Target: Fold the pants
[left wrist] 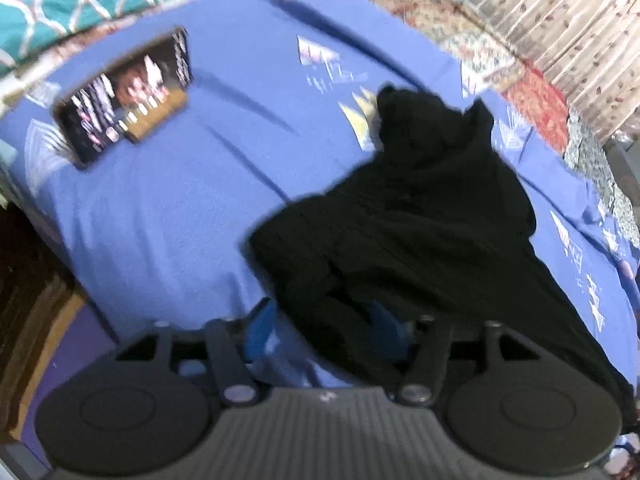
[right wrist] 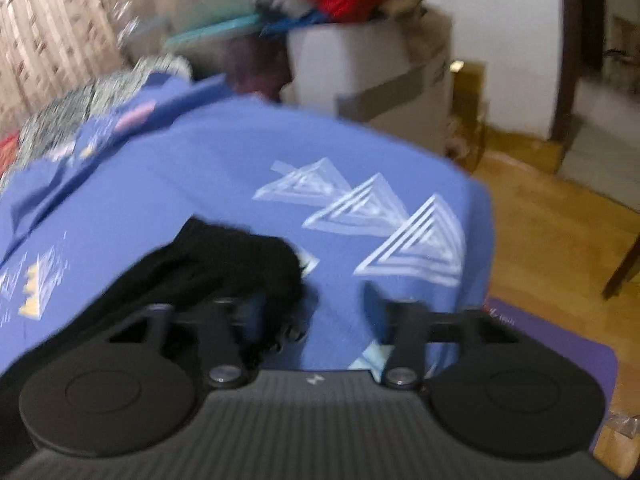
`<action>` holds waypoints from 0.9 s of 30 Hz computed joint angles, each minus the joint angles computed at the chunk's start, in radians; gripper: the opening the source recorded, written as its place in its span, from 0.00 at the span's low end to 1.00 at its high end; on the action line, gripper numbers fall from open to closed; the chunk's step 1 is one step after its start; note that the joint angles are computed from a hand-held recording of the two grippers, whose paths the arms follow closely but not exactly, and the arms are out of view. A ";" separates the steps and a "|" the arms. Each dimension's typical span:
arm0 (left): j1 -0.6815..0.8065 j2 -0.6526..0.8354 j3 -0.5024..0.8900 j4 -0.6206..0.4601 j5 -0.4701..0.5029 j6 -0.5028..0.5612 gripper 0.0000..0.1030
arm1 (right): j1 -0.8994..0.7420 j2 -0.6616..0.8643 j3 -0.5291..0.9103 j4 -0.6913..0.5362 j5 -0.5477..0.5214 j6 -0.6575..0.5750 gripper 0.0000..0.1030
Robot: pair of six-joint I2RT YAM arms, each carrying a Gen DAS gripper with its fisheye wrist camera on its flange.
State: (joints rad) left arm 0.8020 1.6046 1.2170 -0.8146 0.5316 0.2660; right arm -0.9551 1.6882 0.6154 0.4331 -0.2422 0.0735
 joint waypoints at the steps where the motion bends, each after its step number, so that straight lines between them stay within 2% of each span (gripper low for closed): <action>1: 0.024 0.000 0.008 0.007 0.018 -0.001 0.55 | 0.002 -0.020 -0.004 -0.008 0.007 -0.003 0.58; 5: 0.072 0.077 0.105 0.069 0.067 -0.109 0.55 | 0.071 -0.098 -0.053 0.060 0.075 -0.034 0.57; 7: 0.030 0.135 0.171 0.105 0.037 -0.150 0.55 | 0.137 -0.141 -0.075 0.099 0.122 -0.071 0.58; 11: -0.129 0.293 0.331 0.190 -0.023 -0.175 0.57 | 0.225 -0.121 -0.016 0.023 0.271 -0.224 0.63; 13: -0.206 0.411 0.455 0.185 -0.048 -0.195 0.62 | 0.203 -0.106 0.007 -0.026 0.317 -0.183 0.63; 15: -0.283 0.552 0.629 0.142 -0.068 -0.240 0.67 | 0.149 -0.137 0.002 -0.048 0.309 -0.054 0.63; 16: -0.309 0.605 0.694 0.132 -0.062 -0.256 0.72 | 0.131 -0.165 -0.005 -0.051 0.294 -0.004 0.63; 18: -0.366 0.709 0.810 0.142 -0.071 -0.295 0.77 | 0.160 -0.214 0.011 -0.079 0.286 -0.003 0.63; 19: -0.384 0.742 0.840 0.157 -0.088 -0.309 0.70 | 0.198 -0.232 0.029 -0.101 0.287 -0.028 0.63; 20: -0.404 0.773 0.867 0.169 -0.111 -0.323 0.36 | 0.252 -0.245 0.055 -0.128 0.280 -0.055 0.61; 21: -0.413 0.793 0.886 0.160 -0.121 -0.329 0.19 | 0.320 -0.253 0.095 -0.167 0.260 -0.079 0.60; 23: -0.395 0.740 0.778 0.233 -0.068 -0.356 0.14 | 0.468 -0.237 0.185 -0.231 0.221 -0.106 0.54; 27: -0.248 0.465 0.329 0.538 0.158 -0.342 0.14 | 0.798 -0.060 0.475 -0.373 0.090 -0.188 0.48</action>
